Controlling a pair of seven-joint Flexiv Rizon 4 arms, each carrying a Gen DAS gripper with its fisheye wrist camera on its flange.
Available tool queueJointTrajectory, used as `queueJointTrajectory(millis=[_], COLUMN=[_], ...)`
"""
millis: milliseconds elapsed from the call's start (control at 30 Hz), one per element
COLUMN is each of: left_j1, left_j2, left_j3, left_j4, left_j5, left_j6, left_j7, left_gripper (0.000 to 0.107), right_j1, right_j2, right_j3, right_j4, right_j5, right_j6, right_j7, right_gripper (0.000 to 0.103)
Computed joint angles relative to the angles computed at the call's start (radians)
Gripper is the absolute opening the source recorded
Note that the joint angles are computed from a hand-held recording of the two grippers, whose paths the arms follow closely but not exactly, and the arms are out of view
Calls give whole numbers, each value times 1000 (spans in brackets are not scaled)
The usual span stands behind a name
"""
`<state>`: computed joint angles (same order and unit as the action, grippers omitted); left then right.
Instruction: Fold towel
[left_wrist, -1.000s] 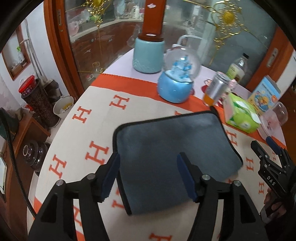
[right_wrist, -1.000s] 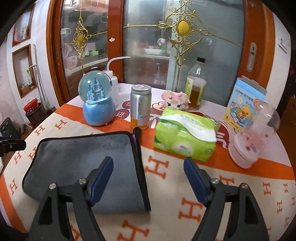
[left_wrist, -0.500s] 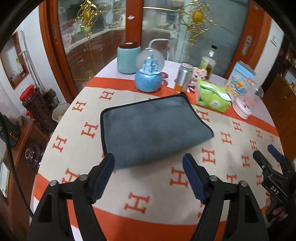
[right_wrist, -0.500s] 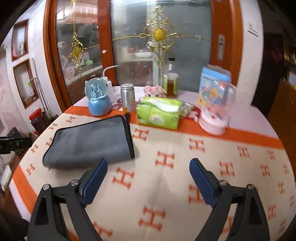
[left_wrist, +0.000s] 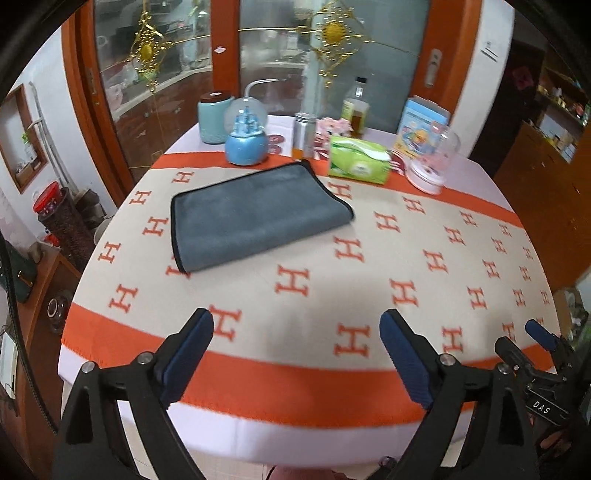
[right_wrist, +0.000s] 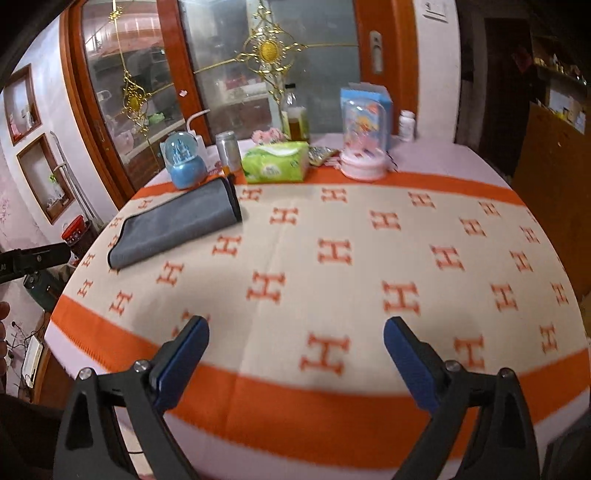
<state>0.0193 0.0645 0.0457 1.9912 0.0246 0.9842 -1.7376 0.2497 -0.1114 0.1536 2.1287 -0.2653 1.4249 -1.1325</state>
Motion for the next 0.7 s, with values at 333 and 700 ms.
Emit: queueJointTrajectory(millis=[333, 700], left_j1=[-49, -40], left_j2=[120, 194], left_j3=[-38, -80], left_j4=[58, 39], left_j5=[20, 119], left_j6=[-88, -120], left_j7=[-28, -93], left_gripper=[98, 98], right_j1=[-34, 11], right_j2=[204, 329], right_j3=[25, 44], right_j4=[122, 94], right_j5=[44, 124], right_j6=[-106, -209], right_j7=[44, -16], right_gripper=[101, 103])
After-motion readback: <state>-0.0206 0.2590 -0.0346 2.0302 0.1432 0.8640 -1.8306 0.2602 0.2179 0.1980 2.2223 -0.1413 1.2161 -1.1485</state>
